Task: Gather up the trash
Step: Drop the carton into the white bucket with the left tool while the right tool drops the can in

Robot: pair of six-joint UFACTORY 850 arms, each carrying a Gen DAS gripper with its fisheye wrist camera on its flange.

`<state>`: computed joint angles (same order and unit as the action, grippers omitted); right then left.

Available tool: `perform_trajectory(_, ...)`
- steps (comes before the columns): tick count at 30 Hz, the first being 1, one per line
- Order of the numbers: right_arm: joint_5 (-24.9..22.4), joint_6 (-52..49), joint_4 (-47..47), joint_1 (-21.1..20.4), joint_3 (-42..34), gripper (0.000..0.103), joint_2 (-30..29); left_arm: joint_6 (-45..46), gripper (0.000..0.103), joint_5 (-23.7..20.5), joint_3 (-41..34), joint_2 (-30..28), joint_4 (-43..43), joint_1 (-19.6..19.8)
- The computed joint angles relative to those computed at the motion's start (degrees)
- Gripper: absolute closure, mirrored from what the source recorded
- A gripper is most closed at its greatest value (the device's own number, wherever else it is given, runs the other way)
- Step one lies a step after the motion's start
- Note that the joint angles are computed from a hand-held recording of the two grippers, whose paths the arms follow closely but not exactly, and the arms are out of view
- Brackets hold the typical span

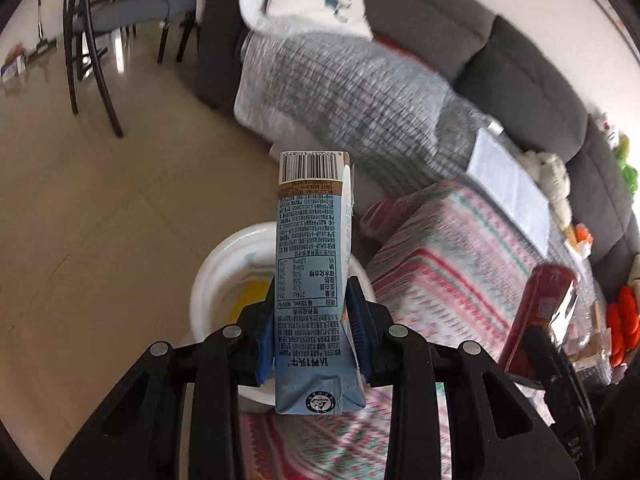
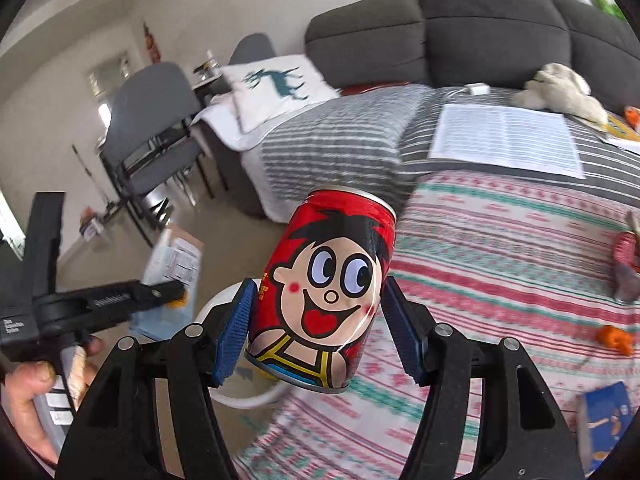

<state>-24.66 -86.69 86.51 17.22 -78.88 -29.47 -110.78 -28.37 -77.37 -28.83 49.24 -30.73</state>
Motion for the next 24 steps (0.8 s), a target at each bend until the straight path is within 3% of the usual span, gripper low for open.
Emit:
perform_trajectory(1, 0.38, 0.17, -0.37, 0.50, -0.36, 0.043, -0.39, 1.23, 0.069, -0.01, 0.07, -0.08, -1.23, 0.28)
perform_trajectory(3, 1.49, 2.01, -2.42, 2.06, -1.59, 0.043, -1.56, 1.30, 0.051, -0.20, 0.59, 0.25, -1.85, 0.89)
perform_trajectory(8, 3.71, 7.69, -8.76, 5.02, -4.62, 0.042, -4.43, -11.82, 0.038, -1.35, 5.54, 4.99, 8.31, 0.81)
perform_trajectory(15, 5.27, 15.67, -17.18, 8.32, -7.84, 0.043, -7.63, -17.50, 0.037, -6.60, 7.51, 8.08, 12.52, 0.15)
perform_trajectory(19, 6.11, 19.41, -21.41, 9.85, -9.27, 0.043, -8.91, -20.16, 0.036, -7.38, 8.81, 9.33, 13.98, 0.34)
perform_trajectory(24, 7.74, 28.57, -29.79, 10.73, -10.87, 0.032, -9.73, -21.71, 0.035, -8.14, 10.13, 10.61, 14.65, 0.30)
